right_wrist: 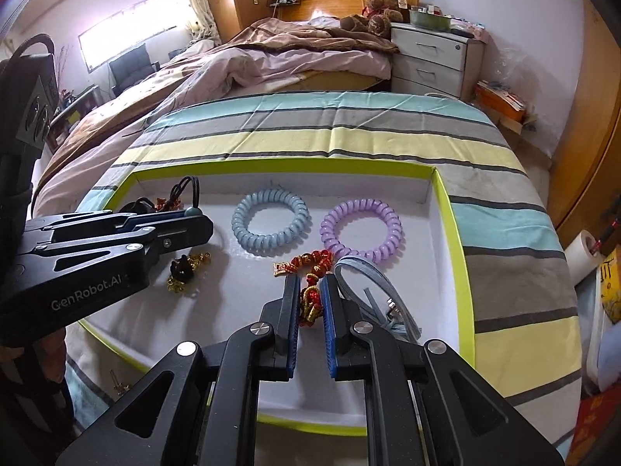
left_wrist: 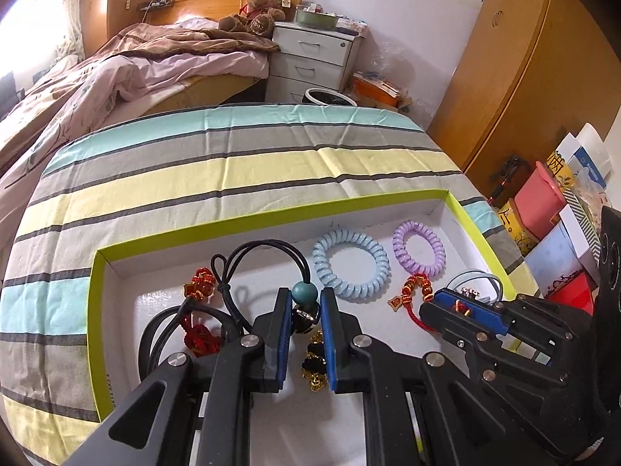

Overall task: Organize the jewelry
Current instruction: 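Carry the red tassel and black cord tie into the green tray, open both tools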

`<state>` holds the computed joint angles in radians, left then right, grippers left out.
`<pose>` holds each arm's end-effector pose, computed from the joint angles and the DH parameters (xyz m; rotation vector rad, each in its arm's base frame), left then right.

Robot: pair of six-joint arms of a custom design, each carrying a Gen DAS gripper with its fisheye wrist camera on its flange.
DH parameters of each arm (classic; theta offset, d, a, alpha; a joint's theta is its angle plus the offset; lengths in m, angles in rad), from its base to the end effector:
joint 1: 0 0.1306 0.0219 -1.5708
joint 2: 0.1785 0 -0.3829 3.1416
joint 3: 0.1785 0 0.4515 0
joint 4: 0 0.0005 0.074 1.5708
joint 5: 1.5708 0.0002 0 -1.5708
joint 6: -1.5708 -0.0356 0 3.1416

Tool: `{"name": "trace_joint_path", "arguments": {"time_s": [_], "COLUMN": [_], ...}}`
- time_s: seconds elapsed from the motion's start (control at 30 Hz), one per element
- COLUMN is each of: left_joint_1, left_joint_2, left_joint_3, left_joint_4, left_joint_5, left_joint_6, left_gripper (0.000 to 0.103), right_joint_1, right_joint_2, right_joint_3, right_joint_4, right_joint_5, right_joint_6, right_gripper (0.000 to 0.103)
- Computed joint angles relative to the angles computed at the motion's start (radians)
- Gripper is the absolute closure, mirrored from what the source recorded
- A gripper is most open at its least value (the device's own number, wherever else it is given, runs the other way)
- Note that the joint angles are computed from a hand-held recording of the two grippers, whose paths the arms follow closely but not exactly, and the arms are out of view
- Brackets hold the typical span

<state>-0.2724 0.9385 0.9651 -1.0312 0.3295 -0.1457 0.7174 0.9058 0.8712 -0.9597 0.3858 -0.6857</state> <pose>0.3464 -0.1092 0.3958 0.6522 2.4777 -0.4718 0.2746 0.2211 0.3637 0.1034 2.4610 0.1037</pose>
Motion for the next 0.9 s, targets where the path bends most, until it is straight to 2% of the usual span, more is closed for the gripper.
{"name": "trace_joint_path", "arguments": {"time_s": [0.2, 0.3, 0.43, 0.5, 0.57, 0.77, 0.9], "left_joint_1": [0.0, -0.002, -0.001, 0.0, 0.002, 0.016, 0.03], "left_joint_2": [0.004, -0.002, -0.006, -0.015, -0.018, -0.044, -0.082], "left_joint_3": [0.003, 0.002, 0.002, 0.0, 0.001, -0.005, -0.013], "left_joint_4": [-0.001, 0.002, 0.001, -0.001, -0.004, -0.014, -0.026], "left_joint_5": [-0.007, -0.007, -0.017, -0.011, -0.012, -0.006, 0.002], "left_joint_6": [0.011, 0.006, 0.009, 0.009, 0.007, 0.012, 0.005], "left_gripper": [0.088, 0.087, 0.079, 0.077, 0.076, 0.075, 0.066], "right_joint_1": [0.002, 0.003, 0.005, 0.003, 0.001, 0.007, 0.028], "right_joint_2": [0.006, 0.008, 0.008, 0.004, 0.002, -0.004, -0.022], "right_joint_3": [0.005, 0.006, 0.01, 0.01, 0.01, 0.011, 0.007], "right_joint_4": [-0.009, -0.013, -0.018, -0.016, -0.015, -0.013, -0.014], "right_joint_5": [0.013, 0.018, 0.019, 0.019, 0.018, 0.024, 0.043], "right_joint_6": [-0.004, -0.004, -0.01, -0.008, -0.01, -0.013, -0.023], "right_gripper": [0.091, 0.088, 0.086, 0.081, 0.071, 0.071, 0.07]}}
